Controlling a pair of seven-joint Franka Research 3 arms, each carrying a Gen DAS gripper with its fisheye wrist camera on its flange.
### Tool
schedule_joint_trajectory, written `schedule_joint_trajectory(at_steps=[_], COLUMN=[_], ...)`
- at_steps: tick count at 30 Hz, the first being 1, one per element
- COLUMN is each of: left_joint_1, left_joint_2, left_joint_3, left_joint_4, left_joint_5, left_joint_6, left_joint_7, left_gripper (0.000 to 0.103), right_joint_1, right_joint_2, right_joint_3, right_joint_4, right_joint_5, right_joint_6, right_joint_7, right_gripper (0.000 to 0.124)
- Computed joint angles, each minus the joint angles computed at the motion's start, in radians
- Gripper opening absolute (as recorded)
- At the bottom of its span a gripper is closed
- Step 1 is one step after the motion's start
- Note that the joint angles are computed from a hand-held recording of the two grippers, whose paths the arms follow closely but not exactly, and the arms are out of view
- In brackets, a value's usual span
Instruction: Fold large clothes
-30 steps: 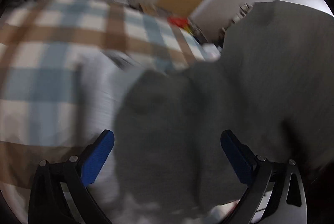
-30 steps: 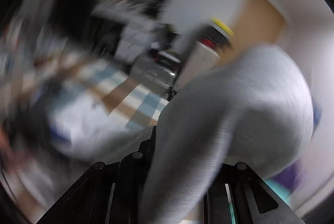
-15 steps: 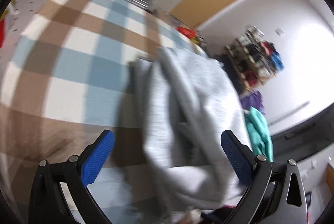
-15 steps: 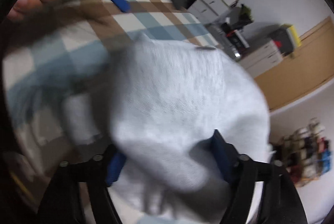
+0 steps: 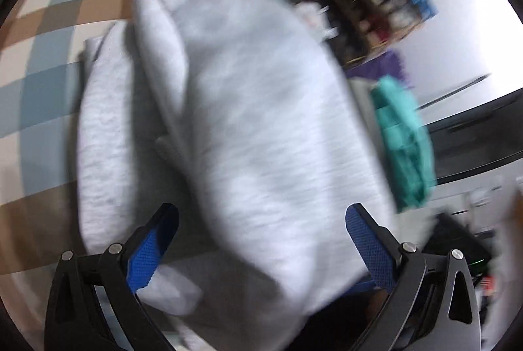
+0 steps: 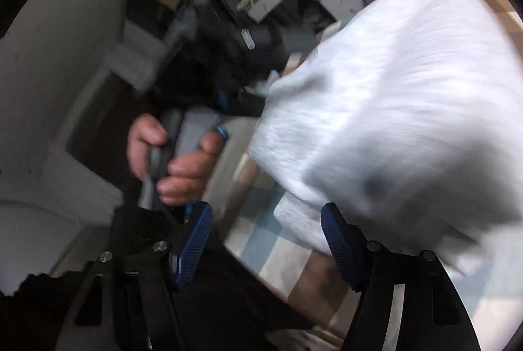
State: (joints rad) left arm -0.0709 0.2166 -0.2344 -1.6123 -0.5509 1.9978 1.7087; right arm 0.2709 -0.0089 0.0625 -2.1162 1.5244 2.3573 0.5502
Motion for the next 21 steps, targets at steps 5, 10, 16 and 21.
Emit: schedule_joint_trajectory(at_steps=[5,10,16,21], left_joint_1=[0.04,0.034,0.03,0.028], left_joint_2=[-0.039,-0.119,-0.134,-0.173], left_joint_3=[0.002,0.03,0.059,0.075], left_joint_4=[-0.086,-0.161,-0.234,-0.272], left_joint_5=[-0.164,-0.198,-0.133,-0.09], left_joint_6=[-0.008,0.032,0.067,0.082], left_joint_7=[0.088,0.119,0.082,0.077], left_gripper=[0.026,0.009,0.006,0.014], right_joint_1=[-0.013,-0.018,-0.067,-0.081], right_joint_2=[-0.079,0.083,0.259,0.355], right_joint_3=[-0.021,-0.012,0.002,0.014], right_joint_4=[-0.027,0.184,0.407,0.554], right_joint_5=[0.129,-0.244,-0.635,-0.802], right_joint_6=[0.134,0.198,-0.086,-0.231], right_joint_7=[-0.065,0.328,0.627,0.725], right_gripper=[0.074,0.076,0.012,0.0])
